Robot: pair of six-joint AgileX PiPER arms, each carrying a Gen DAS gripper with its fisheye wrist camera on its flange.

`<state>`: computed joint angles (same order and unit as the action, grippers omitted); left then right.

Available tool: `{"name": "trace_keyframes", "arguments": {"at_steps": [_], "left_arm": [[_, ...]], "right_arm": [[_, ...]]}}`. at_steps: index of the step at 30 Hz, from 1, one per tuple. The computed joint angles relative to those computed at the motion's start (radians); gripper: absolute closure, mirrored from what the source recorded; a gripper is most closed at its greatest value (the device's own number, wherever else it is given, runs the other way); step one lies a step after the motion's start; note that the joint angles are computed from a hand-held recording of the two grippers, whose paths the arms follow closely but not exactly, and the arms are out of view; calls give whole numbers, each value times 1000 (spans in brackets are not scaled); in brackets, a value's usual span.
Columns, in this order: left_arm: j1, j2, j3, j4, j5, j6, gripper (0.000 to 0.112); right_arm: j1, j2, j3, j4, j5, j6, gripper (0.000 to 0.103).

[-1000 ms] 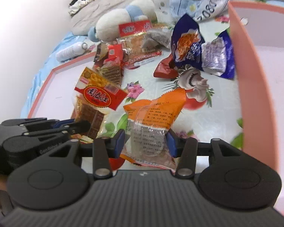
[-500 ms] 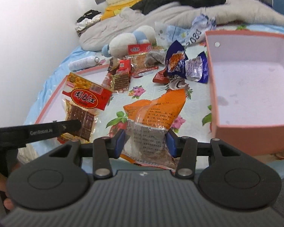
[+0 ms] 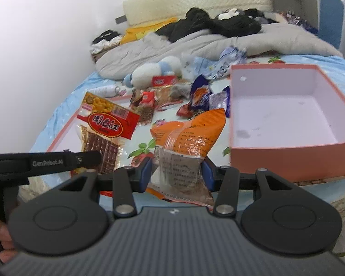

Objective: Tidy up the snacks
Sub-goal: 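Lift the sausage pack with the left tool while the right tool carries the bread bag to the box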

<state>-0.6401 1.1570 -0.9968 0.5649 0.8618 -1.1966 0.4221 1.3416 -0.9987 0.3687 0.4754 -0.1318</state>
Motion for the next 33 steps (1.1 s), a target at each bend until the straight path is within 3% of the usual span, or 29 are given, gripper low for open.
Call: {"name": "trace_keyframes", "arguments": {"at_steps": [3,15,26,33], "left_arm": [[-27,36,-52,5,-6,-1,101],[-104,261,-290,-43,-56,79,101],[-12,534,-575,-217,-107,291,101],[73,808,-884,-412,-63,510,101]], "right_arm": [[-30,-35,8,-52,13,41,54],[-256,-78,2,39,74,-85,54],[-415,97,-127,182,117,-278,54],[-466,286,-298,164,143,-291,54]]}}
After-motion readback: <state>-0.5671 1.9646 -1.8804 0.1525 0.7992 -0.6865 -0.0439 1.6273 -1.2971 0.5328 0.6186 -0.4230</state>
